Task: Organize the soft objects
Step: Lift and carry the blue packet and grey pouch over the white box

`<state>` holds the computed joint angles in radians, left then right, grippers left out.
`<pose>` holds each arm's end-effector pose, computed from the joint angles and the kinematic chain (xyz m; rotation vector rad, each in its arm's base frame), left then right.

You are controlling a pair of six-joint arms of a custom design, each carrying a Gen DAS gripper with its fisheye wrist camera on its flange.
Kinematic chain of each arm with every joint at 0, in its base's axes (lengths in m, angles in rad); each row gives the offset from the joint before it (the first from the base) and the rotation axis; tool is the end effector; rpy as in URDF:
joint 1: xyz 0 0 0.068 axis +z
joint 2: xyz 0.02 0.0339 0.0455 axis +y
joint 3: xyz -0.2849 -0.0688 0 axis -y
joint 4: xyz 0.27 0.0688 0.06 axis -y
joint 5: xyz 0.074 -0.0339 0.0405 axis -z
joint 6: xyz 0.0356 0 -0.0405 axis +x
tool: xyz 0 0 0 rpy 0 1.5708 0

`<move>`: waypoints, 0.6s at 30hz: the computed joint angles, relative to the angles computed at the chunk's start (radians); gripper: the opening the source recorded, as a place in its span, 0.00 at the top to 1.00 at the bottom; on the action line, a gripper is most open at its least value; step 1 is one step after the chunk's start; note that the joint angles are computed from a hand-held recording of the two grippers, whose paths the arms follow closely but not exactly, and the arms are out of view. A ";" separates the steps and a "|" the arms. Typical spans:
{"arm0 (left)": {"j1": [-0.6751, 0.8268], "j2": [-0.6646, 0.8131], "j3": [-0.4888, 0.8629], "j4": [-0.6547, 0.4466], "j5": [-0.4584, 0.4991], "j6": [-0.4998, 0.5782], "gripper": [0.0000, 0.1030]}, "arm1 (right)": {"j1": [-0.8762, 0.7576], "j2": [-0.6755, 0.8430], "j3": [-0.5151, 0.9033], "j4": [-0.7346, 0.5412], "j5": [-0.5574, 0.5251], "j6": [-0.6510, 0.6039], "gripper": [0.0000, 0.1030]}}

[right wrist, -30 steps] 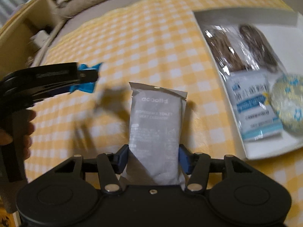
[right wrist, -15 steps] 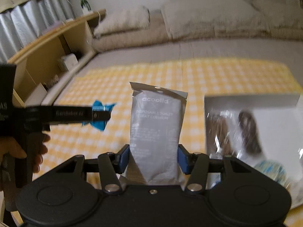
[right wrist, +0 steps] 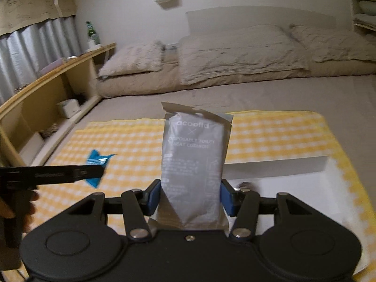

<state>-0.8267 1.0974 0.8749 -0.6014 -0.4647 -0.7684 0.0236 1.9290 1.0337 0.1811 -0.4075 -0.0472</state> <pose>0.1733 -0.1647 0.2884 -0.1455 2.2958 -0.2637 0.4157 0.0239 0.1372 -0.2910 2.2355 0.4516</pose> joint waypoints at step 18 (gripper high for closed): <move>-0.034 0.274 0.112 0.239 0.115 0.070 0.44 | -0.142 0.334 0.334 -0.203 0.112 -0.198 0.45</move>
